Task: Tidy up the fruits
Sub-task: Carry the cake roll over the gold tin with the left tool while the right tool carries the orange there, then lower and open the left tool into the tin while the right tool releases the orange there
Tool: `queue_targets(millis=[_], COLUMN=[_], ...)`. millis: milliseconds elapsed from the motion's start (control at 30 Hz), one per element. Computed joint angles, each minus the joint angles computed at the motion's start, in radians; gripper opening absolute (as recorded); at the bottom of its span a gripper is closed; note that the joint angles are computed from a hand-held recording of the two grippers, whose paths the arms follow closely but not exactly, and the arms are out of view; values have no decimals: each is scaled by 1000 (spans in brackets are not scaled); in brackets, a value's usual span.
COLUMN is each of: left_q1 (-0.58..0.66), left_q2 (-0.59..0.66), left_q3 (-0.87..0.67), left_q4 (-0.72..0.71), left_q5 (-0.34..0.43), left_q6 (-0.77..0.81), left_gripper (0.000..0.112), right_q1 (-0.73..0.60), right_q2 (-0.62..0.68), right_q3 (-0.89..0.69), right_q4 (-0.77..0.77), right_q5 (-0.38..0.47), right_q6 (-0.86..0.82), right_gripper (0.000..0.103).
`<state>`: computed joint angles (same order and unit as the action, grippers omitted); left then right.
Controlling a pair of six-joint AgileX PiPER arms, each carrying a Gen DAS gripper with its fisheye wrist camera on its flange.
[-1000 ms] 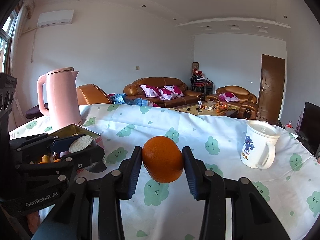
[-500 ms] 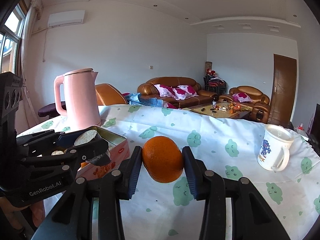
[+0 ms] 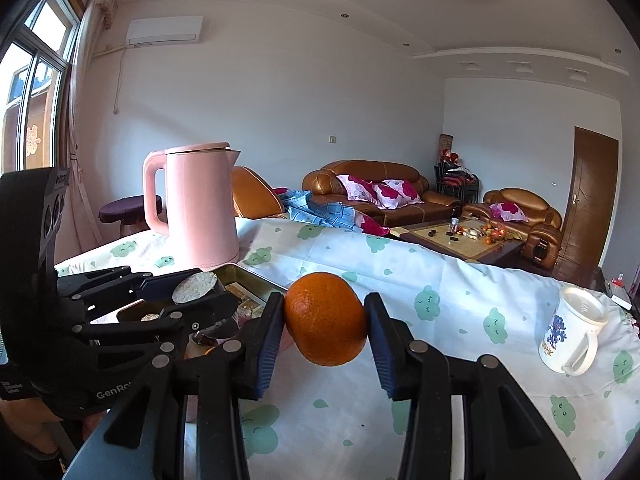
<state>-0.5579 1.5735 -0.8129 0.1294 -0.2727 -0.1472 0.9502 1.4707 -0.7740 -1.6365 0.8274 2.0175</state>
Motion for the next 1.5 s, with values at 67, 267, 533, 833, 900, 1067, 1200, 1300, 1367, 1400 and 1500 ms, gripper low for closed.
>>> queue_targets(millis=[67, 267, 533, 833, 900, 1067, 1200, 1300, 1367, 1400, 1500], left_q1=[15, 72, 157, 242, 248, 270, 284, 295, 300, 303, 304], left_q2=[-7, -17, -18, -7, -2, 5, 10, 25, 32, 39, 58], left_q3=[5, 13, 17, 10, 10, 14, 11, 2, -2, -6, -18], left_q4=[27, 156, 258, 433, 436, 478, 524, 581, 642, 680, 748], left_q5=[0, 2, 0, 12, 18, 20, 25, 28, 31, 33, 45], left_q6=[-23, -148, -245, -408, -408, -444, -487, -540, -598, -632, -698], left_gripper=[40, 40, 40, 40, 40, 40, 40, 40, 40, 40, 40], right_q1=[1, -6, -6, 1, 0, -10, -19, -27, -36, -42, -59], right_q2=[14, 75, 143, 208, 227, 272, 307, 333, 349, 356, 378], right_q3=[-22, -89, -165, -253, -270, -315, -348, -371, -385, -392, -411], right_q4=[1, 2, 14, 31, 36, 56, 77, 101, 115, 127, 166], right_q5=[-8, -44, -79, -116, -128, -161, -186, -205, -223, -235, -264], right_q6=[-18, -52, -88, -143, -154, -186, -211, -237, -248, -259, -293], right_gripper=[43, 43, 43, 43, 43, 43, 43, 43, 43, 43, 43])
